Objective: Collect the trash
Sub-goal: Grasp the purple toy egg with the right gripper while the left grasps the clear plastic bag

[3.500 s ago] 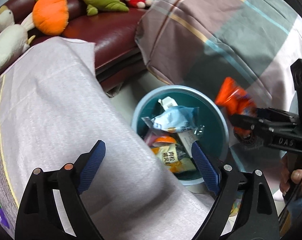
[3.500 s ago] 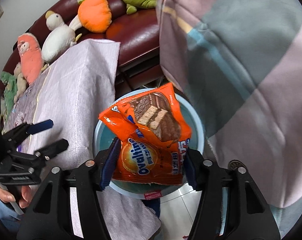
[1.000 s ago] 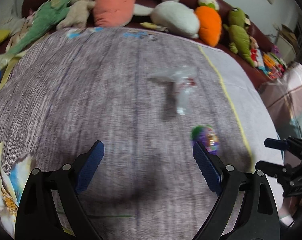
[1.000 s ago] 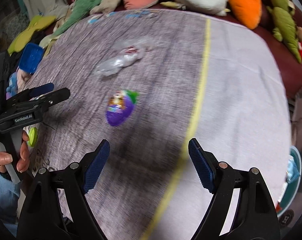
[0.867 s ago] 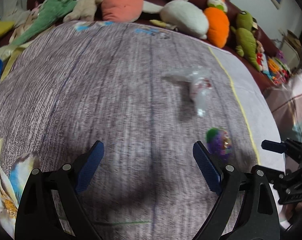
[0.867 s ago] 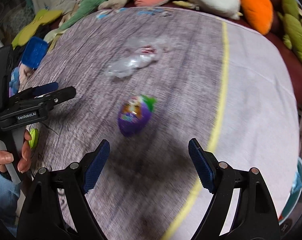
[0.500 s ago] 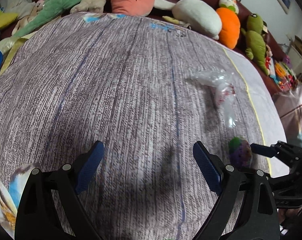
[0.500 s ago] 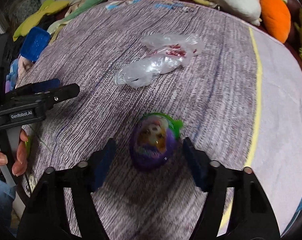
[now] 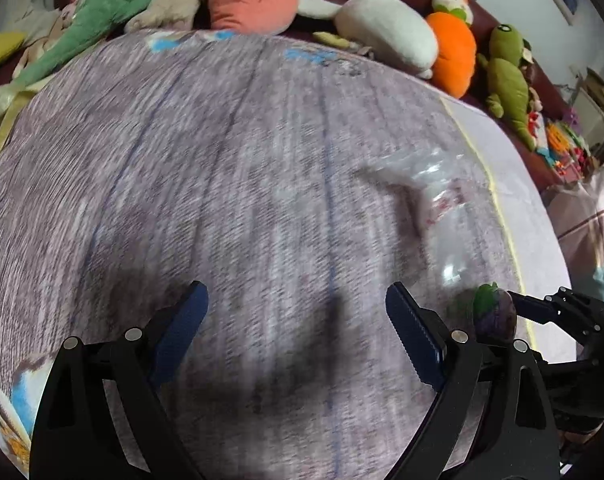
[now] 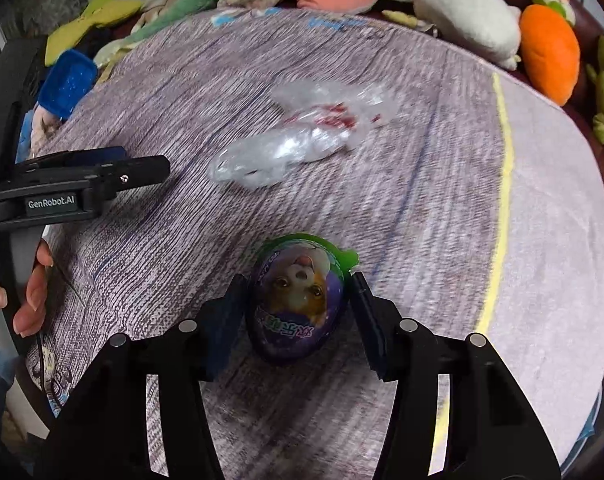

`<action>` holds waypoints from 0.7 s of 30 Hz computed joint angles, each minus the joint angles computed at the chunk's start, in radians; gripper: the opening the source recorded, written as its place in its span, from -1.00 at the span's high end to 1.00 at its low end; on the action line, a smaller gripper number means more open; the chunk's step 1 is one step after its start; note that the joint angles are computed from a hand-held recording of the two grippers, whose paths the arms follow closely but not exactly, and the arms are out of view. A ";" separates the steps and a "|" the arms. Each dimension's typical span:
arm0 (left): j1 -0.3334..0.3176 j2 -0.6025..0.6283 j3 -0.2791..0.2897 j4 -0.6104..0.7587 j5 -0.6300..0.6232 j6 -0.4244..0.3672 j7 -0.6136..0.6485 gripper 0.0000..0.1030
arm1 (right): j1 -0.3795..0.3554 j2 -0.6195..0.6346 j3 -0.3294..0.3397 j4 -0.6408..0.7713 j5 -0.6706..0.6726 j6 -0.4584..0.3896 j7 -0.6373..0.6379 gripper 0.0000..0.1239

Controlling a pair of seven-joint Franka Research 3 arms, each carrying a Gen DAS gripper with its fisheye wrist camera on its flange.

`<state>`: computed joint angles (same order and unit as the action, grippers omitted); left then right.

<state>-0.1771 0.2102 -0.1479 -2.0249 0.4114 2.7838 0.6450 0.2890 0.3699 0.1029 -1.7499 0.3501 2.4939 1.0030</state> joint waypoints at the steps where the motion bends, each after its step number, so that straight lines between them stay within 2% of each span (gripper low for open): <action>1: -0.001 0.009 -0.003 0.016 -0.003 0.002 0.006 -0.76 | -0.006 -0.005 -0.003 -0.001 0.004 0.003 0.000 0.18; 7: -0.021 0.105 -0.022 0.161 -0.035 -0.002 0.074 -0.76 | -0.027 -0.017 -0.024 0.007 -0.006 0.001 0.015 0.18; 13: -0.056 0.240 -0.026 0.347 -0.060 -0.060 0.145 -0.76 | -0.045 -0.016 -0.028 0.010 -0.004 0.002 0.017 0.18; 15: -0.076 0.279 -0.012 0.396 -0.054 -0.074 0.142 -0.75 | -0.051 -0.017 -0.029 0.009 -0.002 0.001 0.017 0.18; 16: -0.080 0.288 -0.008 0.405 -0.053 -0.074 0.145 -0.70 | -0.053 -0.017 -0.030 0.009 -0.002 0.000 0.017 0.18; 17: -0.085 0.303 -0.006 0.425 -0.053 -0.083 0.149 -0.53 | -0.056 -0.016 -0.031 0.009 -0.001 -0.002 0.016 0.18; 18: -0.087 0.318 -0.009 0.446 -0.059 -0.100 0.159 -0.44 | -0.059 -0.015 -0.032 0.010 -0.001 -0.003 0.015 0.18; 19: -0.083 0.332 -0.018 0.462 -0.072 -0.110 0.177 -0.28 | -0.061 -0.014 -0.032 0.012 0.000 -0.005 0.014 0.18; 20: -0.084 0.347 -0.020 0.480 -0.078 -0.123 0.190 0.03 | -0.066 -0.014 -0.033 0.012 0.003 -0.005 0.012 0.18; 21: -0.099 0.355 -0.006 0.493 -0.065 -0.139 0.183 0.12 | -0.067 -0.014 -0.033 0.013 0.004 -0.005 0.013 0.18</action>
